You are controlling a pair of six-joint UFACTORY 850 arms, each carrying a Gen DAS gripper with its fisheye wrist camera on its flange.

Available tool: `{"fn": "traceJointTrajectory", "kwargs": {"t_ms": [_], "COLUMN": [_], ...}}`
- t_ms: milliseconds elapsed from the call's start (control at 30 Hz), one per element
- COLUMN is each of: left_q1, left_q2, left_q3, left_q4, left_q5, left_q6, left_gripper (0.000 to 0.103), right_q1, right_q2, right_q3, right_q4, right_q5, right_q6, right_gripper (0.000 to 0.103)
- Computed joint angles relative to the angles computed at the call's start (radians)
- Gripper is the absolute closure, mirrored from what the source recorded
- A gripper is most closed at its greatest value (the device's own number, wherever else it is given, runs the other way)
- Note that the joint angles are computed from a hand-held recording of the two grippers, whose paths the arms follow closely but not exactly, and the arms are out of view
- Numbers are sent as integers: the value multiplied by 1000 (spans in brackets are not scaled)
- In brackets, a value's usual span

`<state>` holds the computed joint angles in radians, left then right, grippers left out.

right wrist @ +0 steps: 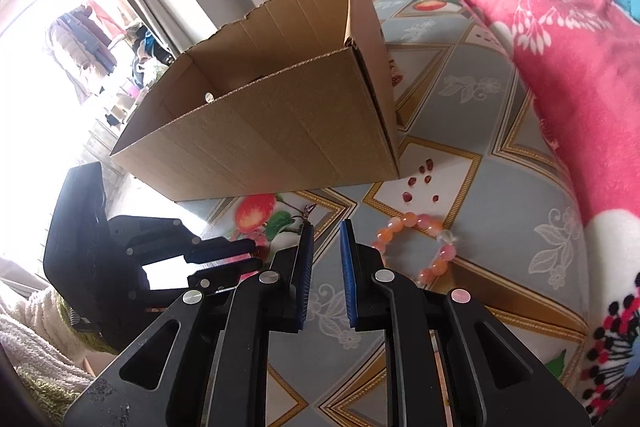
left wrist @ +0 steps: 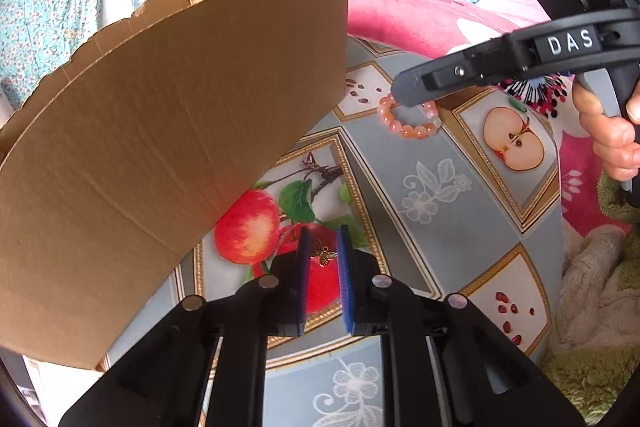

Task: Organize jewelry
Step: 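Close the right tool on the orange bead bracelet and lift it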

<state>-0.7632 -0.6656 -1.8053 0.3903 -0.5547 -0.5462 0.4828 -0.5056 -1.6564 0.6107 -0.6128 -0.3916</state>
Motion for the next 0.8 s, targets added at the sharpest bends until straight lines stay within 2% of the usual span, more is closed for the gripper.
{"fn": "traceJointTrajectory", "kwargs": {"t_ms": [300,433,500,533,567,700,800], "left_q1": [-26,-33,-39,-40,-42,-51,-58], "left_q2": [27,56,76,82,90,114,128], "left_q3": [39,67,84,87,92,103,107], "left_q4": [66,125,161,176,193,254,289], "left_q5": [-1,-5,-7,-7,-9,-26,-37], "left_q6": [-127,-233,-295,-315,-337,-412,-453], "left_gripper": [91,91,91,91,91,91,91], "right_q1": [-3,-1,10,15,20,28,44], "right_q2": [35,25,12,10,3,-44,-78], "right_q3": [34,22,4,0,-8,-58,-88], "right_q4": [-50,-90,-162,-193,-222,-284,-412], "right_q5": [25,-4,-15,-9,-4,-43,-60], "right_q6": [45,60,85,99,108,135,223], "right_gripper": [88,88,76,67,64,64,68]}}
